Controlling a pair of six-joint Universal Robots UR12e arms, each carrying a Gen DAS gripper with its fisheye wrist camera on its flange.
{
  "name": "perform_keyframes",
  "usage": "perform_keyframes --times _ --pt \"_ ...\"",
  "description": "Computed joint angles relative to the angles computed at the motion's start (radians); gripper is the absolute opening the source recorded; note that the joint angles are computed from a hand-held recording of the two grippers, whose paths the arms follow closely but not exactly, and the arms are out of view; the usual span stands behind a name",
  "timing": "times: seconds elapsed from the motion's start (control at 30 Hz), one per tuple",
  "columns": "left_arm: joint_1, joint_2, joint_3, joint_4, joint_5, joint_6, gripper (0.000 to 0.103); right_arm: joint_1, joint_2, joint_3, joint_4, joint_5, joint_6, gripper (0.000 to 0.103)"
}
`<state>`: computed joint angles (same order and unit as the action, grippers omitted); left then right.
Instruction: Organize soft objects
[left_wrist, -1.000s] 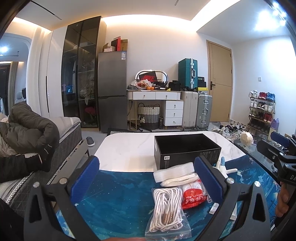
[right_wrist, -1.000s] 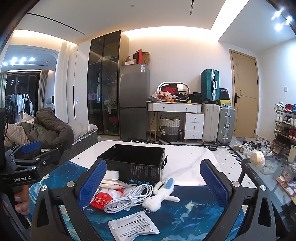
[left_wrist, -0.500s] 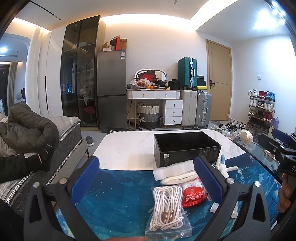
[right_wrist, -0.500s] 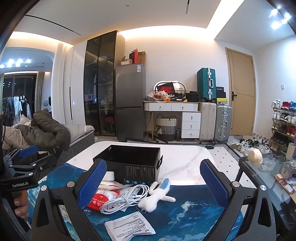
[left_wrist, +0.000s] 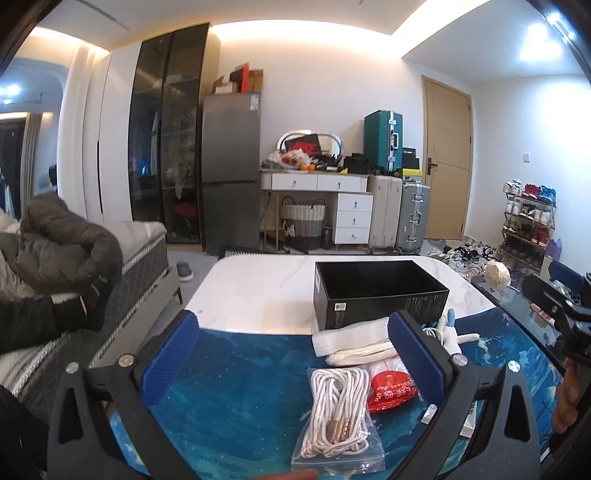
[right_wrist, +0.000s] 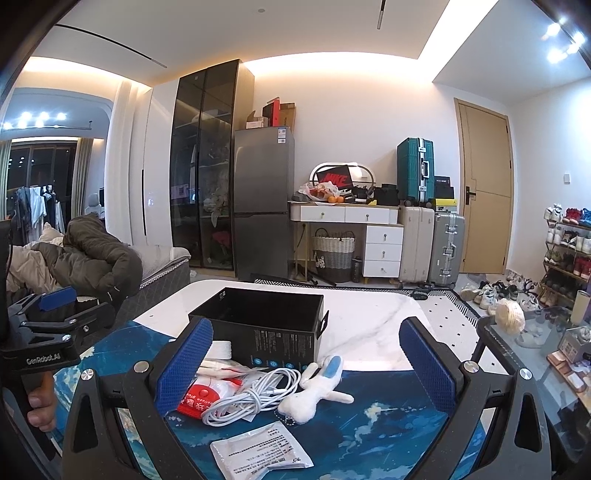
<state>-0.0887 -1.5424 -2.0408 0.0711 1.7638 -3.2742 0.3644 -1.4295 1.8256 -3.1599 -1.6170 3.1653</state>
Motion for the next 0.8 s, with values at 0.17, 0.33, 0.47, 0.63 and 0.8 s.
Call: perform_keyframes --times 0.17,0.33,0.47,0.63,0.8 --pt "0.000 0.004 0.027 -0.093 -0.007 -0.008 0.103 0.003 0.004 -0.022 0.036 -0.013 -0.021 0.103" --pt "0.011 0.009 0.103 -0.347 -0.070 0.012 0.103 -0.005 0.013 -0.112 0.313 0.001 -0.033 0.103" --pt "0.025 0.002 0.155 -0.537 -0.149 0.057 0.102 -0.017 0.026 -0.176 0.537 0.059 -0.032 0.103" --pt "0.019 -0.022 0.199 -0.736 -0.172 0.144 0.101 -0.045 0.052 -0.250 0.868 0.192 -0.001 0.103" --pt "0.011 -0.034 0.206 -0.799 -0.179 0.167 0.100 -0.063 0.078 -0.271 1.075 0.322 0.041 0.103"
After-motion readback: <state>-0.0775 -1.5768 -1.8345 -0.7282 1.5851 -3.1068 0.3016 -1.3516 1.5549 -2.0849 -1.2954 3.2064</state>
